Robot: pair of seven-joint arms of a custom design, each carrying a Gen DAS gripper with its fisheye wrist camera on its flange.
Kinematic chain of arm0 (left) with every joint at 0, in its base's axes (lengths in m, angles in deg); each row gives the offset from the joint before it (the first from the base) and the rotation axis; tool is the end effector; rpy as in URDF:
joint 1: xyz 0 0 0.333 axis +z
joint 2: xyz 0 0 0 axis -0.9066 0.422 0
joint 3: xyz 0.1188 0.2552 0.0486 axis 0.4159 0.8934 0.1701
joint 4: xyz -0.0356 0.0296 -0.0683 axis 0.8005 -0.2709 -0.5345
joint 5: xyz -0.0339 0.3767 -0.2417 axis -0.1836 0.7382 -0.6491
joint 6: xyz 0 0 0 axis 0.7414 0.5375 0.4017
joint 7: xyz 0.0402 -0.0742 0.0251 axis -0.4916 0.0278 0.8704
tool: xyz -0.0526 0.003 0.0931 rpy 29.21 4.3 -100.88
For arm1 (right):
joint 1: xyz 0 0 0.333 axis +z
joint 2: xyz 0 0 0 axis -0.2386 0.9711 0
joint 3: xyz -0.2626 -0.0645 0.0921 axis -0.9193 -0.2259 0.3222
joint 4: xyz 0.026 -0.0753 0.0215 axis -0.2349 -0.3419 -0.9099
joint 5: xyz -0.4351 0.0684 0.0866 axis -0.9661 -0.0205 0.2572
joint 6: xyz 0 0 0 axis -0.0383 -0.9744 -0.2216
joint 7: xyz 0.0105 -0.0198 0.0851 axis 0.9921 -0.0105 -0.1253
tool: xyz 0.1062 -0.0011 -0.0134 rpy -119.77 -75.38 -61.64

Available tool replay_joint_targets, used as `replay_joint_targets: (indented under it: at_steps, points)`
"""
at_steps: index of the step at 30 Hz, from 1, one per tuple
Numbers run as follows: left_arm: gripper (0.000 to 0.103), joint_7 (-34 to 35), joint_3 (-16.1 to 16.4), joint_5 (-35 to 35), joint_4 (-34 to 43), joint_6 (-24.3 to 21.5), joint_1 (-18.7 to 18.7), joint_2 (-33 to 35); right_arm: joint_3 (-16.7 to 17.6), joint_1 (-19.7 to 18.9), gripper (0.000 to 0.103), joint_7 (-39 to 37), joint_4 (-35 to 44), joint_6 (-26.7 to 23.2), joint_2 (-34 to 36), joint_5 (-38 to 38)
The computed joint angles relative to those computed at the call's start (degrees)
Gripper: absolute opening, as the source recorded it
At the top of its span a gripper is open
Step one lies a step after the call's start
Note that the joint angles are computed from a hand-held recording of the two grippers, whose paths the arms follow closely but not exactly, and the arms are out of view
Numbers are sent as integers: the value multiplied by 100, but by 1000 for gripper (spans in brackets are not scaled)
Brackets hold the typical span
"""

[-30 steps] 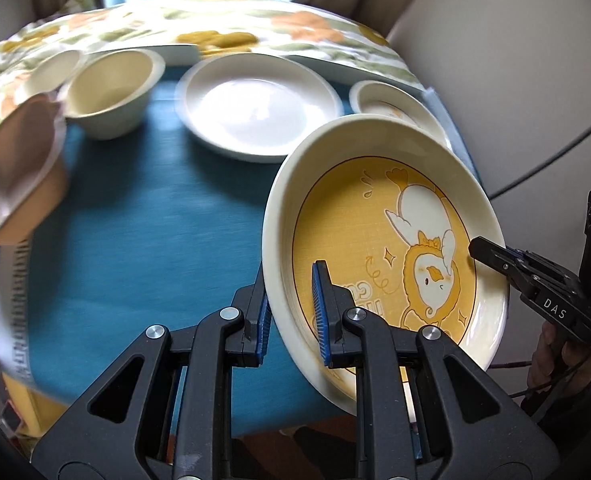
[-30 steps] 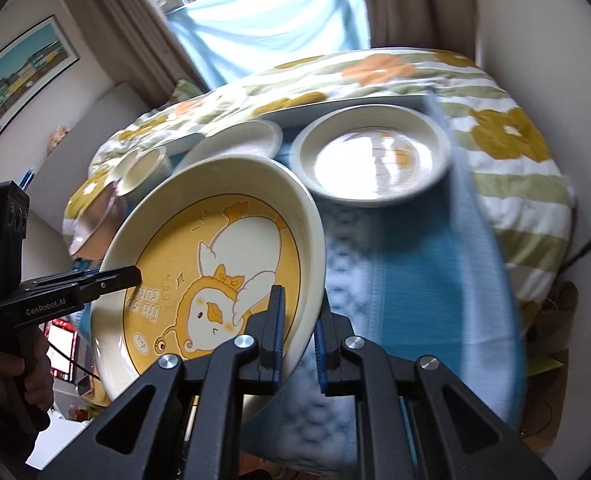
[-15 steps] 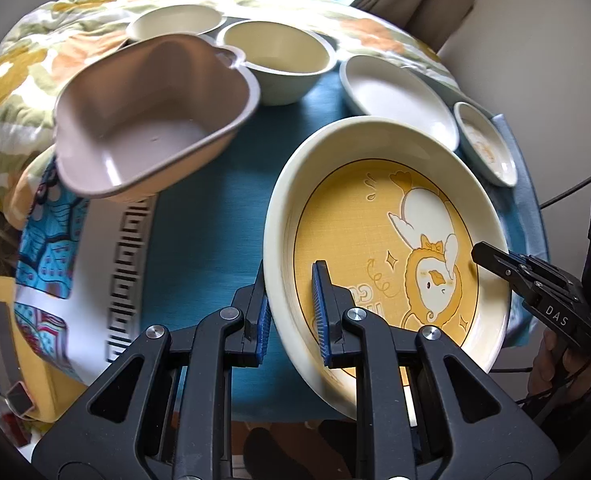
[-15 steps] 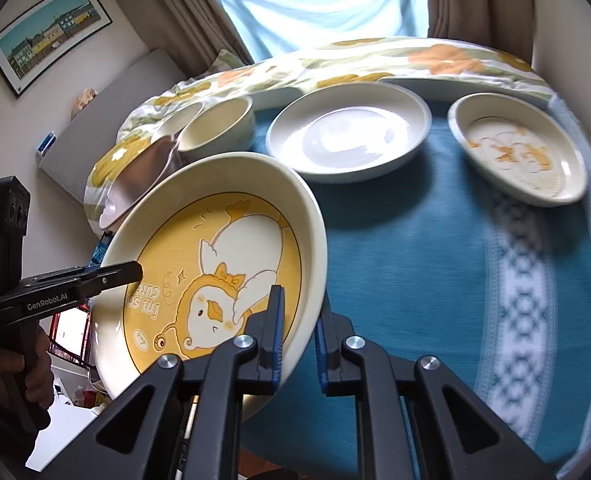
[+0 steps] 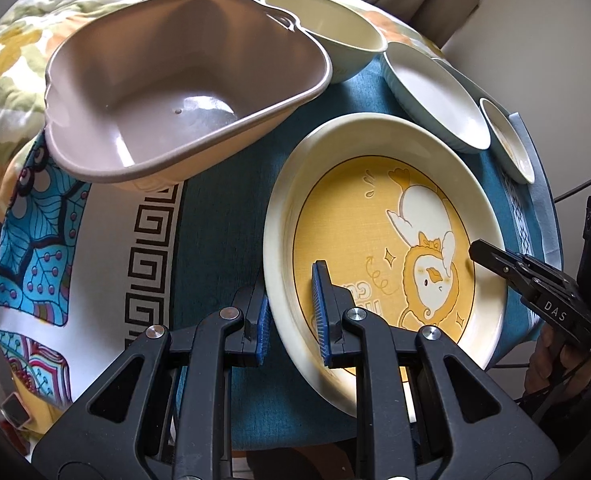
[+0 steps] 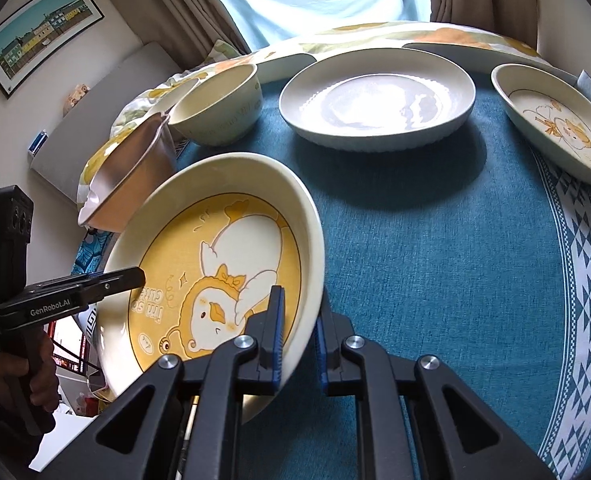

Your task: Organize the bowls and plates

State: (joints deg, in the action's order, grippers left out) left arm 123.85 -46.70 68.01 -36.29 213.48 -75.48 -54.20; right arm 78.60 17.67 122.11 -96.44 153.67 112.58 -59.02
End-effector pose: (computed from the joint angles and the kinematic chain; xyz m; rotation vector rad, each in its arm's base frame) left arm 0.6803 -0.2848 0.3260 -2.0317 2.2101 -0.7779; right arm 0.6477 0.4584 0.2737 -1.8285 1.7160 -0.1267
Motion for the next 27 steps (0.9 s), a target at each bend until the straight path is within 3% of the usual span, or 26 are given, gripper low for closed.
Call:
replay_joint_targets:
  at_steps: [15,18,21,23,27]
  points:
    - [21,-61,124,312,60,29,-128,38,115,-107,13,40,-187,202,-68,151]
    - [32,-251,260,674,138,-78,-279,54,314,-284,13,-94,-231,294,-55,391]
    - [62,-464,386,1072,187,-200,-433,43,181,-168,16,55,-365,367,-143,440]
    - [64,-573,439,1315,130,-210,-491,-24,3,-16,26,256,-440,251,-238,321]
    - [64,-667,406,1431,2,-345,-439,-196,-59,37,26,525,-786,211,-574,234]
